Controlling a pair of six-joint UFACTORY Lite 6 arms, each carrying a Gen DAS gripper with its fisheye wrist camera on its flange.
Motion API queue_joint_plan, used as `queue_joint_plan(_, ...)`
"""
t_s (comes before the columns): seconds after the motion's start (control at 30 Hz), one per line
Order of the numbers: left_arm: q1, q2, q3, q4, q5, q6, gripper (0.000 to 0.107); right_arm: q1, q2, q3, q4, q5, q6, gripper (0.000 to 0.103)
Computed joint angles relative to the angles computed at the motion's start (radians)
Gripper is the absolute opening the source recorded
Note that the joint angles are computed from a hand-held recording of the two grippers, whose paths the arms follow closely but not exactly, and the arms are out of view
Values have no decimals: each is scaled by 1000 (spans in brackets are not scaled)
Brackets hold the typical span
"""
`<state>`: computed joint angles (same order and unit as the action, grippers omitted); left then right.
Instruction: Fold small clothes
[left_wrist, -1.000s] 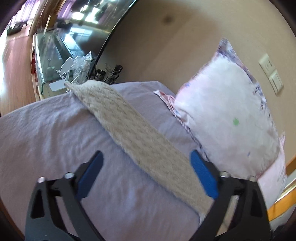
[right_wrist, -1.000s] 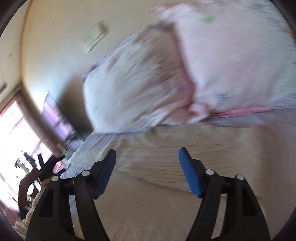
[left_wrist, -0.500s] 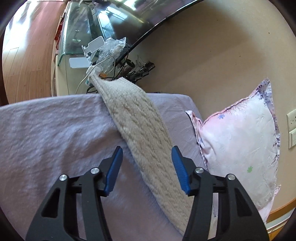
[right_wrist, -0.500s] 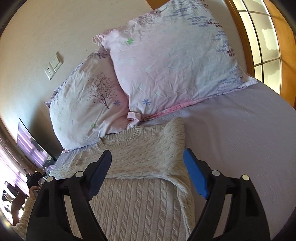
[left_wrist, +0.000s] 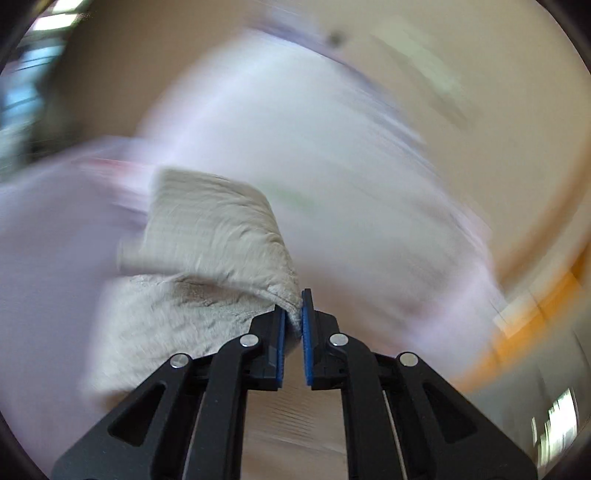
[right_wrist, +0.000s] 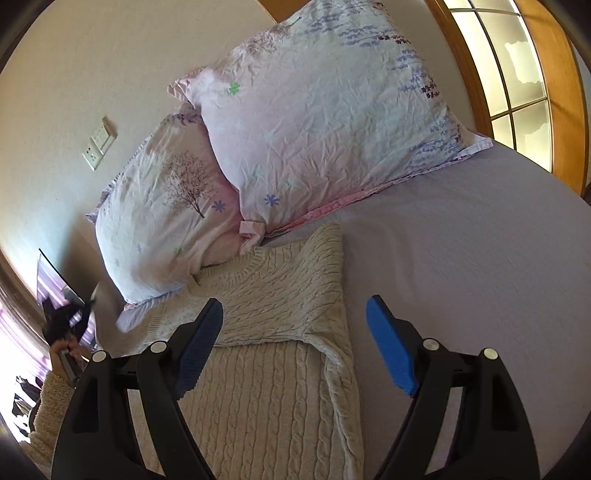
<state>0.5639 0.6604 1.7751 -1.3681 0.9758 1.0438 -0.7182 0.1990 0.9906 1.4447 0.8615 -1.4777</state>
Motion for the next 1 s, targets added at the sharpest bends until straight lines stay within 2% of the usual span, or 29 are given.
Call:
queue_joint_plan(0.03,-89,-66,-83,-7,62,46,16,-2,-10,-7,-3,6,-2,82)
queue_joint_plan(0.07,-177,-115,-151,13,108,79,40,-4,-27,-22,-9,18,-9,82)
queue_joint_plan(0.13,-308,-199,-276,61,132,127,67,-22,-60,-53,-35,53,-21,82)
queue_joint_plan(0.2,-378,-311,-447,99,119,208,68,-62,-87,-78,-70,105,-31,83)
queue_joint_plan(0.23,-376,-372,-535,116,114,253,71,-98,-101,-94,-96,150,-44,87)
queue_joint_plan(0.27,-350,-431,-616,130,113,295,76,-128,-112,-107,-115,183,-55,92)
queue_joint_plan(0.33,-255,-540,-756,161,136,371,79,-232,-111,-131,-191,308,-101,92)
queue_joint_plan(0.47,125,-689,-949,322,309,542,82,-379,-61,-147,-375,492,-181,92)
queue_joint_plan(0.57,439,-627,-969,494,460,666,85,-460,-12,-161,-544,574,-213,92)
queue_joint_plan(0.63,564,-545,-961,578,484,705,85,-501,22,-173,-645,609,-240,88)
queue_joint_plan(0.7,661,-455,-954,668,476,744,85,-536,60,-190,-737,605,-261,80)
queue_joint_plan(0.77,705,-410,-976,715,427,766,85,-552,102,-206,-795,562,-249,70)
queue_joint_plan(0.83,698,-368,-990,724,392,762,84,-554,144,-221,-811,511,-234,68)
queue_joint_plan(0.87,673,-346,-1000,716,368,750,84,-551,178,-228,-804,486,-225,63)
queue_joint_plan(1.0,607,-294,-1051,702,292,745,77,-534,259,-255,-774,481,-248,50)
